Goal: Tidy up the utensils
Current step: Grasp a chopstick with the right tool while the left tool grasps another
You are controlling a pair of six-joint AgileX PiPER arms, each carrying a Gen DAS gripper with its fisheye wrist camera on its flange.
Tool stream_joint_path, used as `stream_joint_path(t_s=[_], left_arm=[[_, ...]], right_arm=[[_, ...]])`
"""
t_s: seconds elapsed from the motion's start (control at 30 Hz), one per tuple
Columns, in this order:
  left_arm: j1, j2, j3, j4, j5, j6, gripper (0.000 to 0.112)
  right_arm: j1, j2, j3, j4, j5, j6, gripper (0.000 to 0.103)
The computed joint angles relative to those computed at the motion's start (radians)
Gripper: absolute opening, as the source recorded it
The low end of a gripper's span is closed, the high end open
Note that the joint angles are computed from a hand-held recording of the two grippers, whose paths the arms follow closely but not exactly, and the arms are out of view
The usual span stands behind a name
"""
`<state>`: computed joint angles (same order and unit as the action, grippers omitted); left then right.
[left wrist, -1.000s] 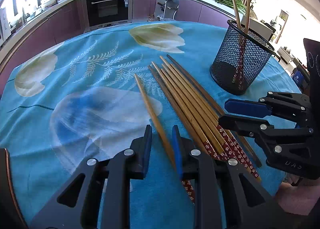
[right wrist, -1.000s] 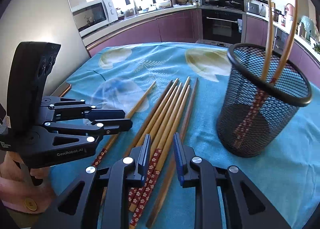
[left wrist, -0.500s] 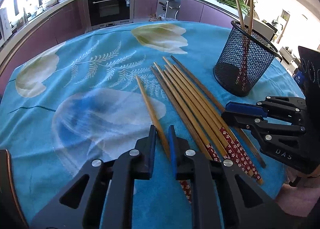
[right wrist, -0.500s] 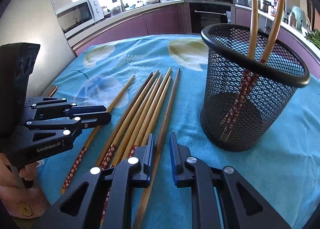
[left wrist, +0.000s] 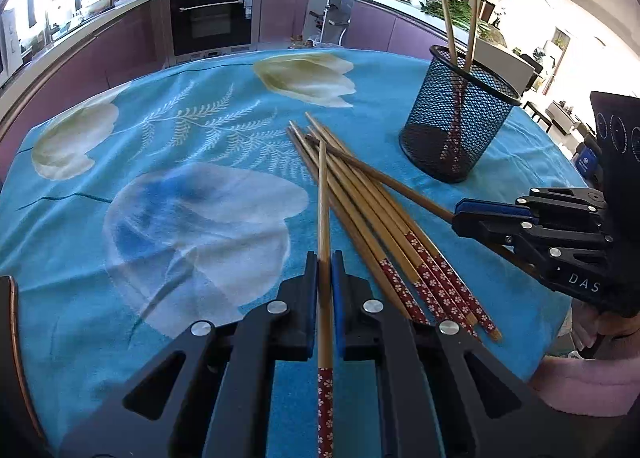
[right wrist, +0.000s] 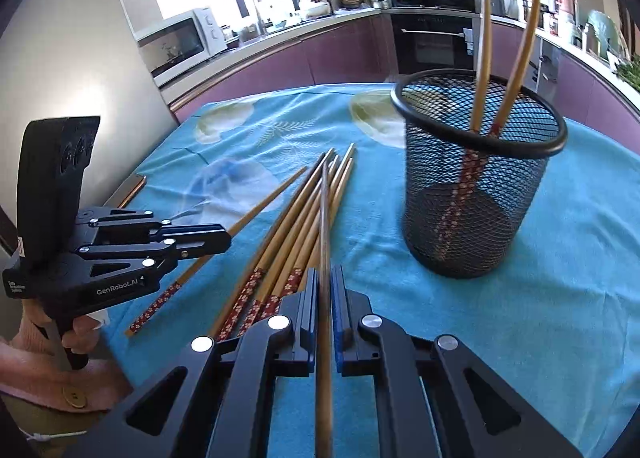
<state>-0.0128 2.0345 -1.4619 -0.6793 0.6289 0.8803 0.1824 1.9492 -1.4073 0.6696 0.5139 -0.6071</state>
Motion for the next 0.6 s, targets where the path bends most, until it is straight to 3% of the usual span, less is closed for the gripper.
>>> stream_joint_path(t_s=[0.2,0.23,0.33,0.53,0.6], left_arm=[[-0.016,0.020,-0.018,0.057,0.004,-0.025,0.011],[-0.015,0.022,-0.022,0.054,0.008,-0.021,0.016],[-0.026,0.029,-0.039,0.091,-0.011,-0.041,0.031],[-0.037,0.072,-0.118,0.150,0.021,-0.098,0.029],[-0.044,0.077,-0.128,0.170,0.016,-0.116,0.023]], right_arm=[[0.020,0.023,-0.038,-0.164,0.035,0.137,0.010],[0.020,0.021,-0.038,-0.164,0.031,0.135,0.017],[0.029,0.039,-0.072,-0.191,0.016,0.152,0.021],[0.044,0.133,-0.213,-0.274,0.042,0.237,0.021],[0.041,0.152,-0.242,-0.271,0.051,0.246,0.021]])
